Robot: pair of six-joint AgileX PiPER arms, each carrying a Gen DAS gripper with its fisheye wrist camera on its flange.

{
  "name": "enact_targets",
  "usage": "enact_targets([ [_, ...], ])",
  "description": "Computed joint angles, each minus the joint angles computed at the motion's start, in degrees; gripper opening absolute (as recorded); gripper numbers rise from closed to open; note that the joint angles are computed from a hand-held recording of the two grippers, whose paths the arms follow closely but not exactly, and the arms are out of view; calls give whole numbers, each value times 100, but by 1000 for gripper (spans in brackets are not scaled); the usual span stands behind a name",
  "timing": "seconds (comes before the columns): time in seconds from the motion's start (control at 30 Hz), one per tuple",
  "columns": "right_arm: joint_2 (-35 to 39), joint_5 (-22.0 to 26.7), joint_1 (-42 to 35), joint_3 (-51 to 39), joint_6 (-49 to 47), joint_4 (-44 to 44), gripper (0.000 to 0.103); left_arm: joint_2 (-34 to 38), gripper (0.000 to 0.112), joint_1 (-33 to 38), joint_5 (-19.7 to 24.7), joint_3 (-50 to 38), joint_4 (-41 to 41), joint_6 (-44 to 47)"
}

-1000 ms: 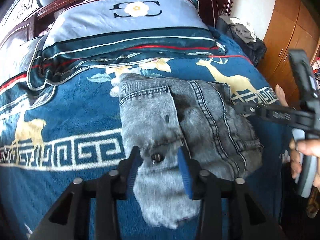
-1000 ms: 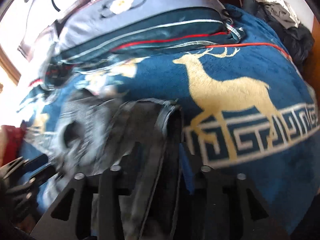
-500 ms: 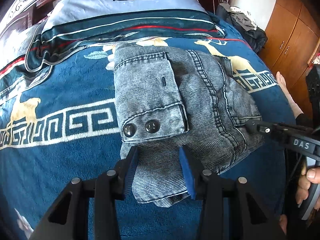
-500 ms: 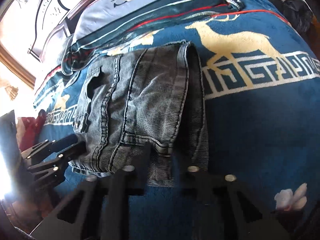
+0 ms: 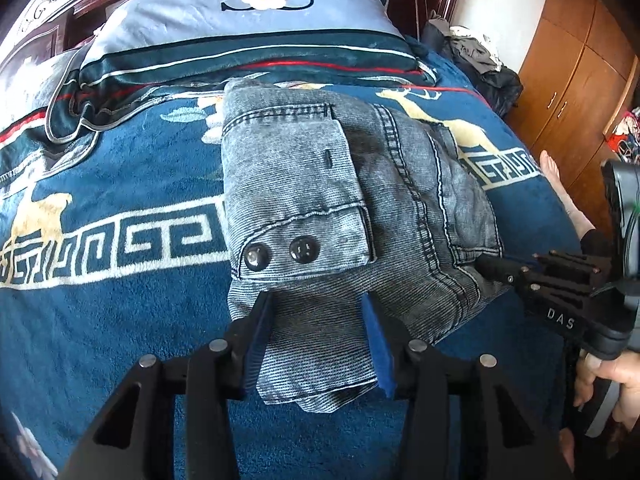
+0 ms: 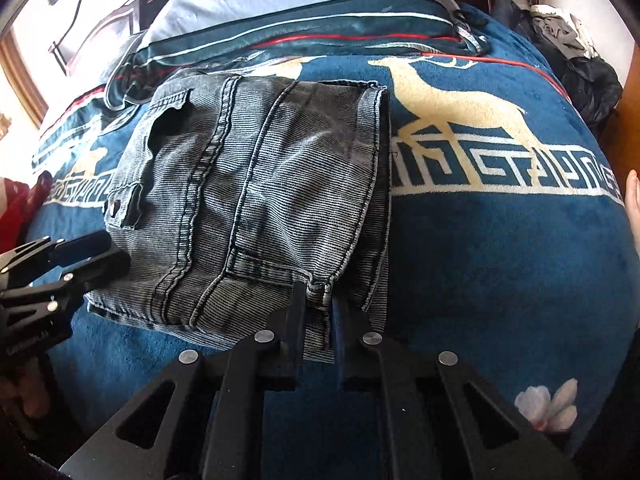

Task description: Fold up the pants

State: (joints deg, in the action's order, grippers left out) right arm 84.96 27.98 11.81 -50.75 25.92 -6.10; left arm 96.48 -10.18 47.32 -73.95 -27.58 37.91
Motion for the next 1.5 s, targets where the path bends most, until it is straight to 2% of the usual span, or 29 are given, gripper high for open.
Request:
enact_targets([
  [0.07, -104, -146, -64, 163, -147, 142, 10, -70, 48, -7, -26, 18, 2, -13],
  [0.13, -237, -296, -257, 300, -702, 788, 13, -85, 48, 109, 157, -89, -141, -36],
  [0.2, -410, -301, -487, 378, -1483, 1700, 27, -84, 50, 350, 371, -198, -430, -32],
  [0.27, -617, -221, -615, 393, -1731, 2074, 58, -40, 59, 606, 563, -338, -686, -96],
  [0.3, -721, -204, -593, 382, -1551, 1918, 64, -13, 66, 685, 619, -404, -746, -148],
  [0.33, -822, -209, -535, 372, -1277, 1635, 70, -11, 73, 756, 638, -447, -793, -170],
  [0.37, -934, -216, -521, 359, -1232, 1535, 70, -27, 78, 803, 604, -466, -828, -173],
  [0.43, -969, -138, -635, 266, -1594, 1834, 73, -38, 99, 825, 468, -495, -824, -220],
  [0.5, -875, -49, -859, 170, -2131, 2359, 77, 109, 100, 800, 538, -696, -733, -317],
  [0.67, -337, 337, -1799, 39, -3998, 4536, 78, 600, 100, 567, 739, -1251, -203, -695],
  [0.8, -14, 512, -2224, 70, -4833, 5472, 78, 947, 100, 559, 942, -1574, -184, -890],
  [1.0, 462, 1086, -2816, 374, -6777, 7539, 80, 1337, 100, 545, 990, -1809, -152, -1114],
  [1.17, 905, 1749, -3016, 254, -7434, 8177, 60, 1592, 100, 617, 1047, -1935, -386, -1181],
  [1.4, 1234, 1998, -2978, 115, -7903, 8506, 59, 1706, 103, 577, 921, -1952, -463, -1205],
  [1.5, 1227, 1882, -2890, 57, -7840, 8356, 56, 1758, 103, 544, 878, -1987, -438, -1208],
])
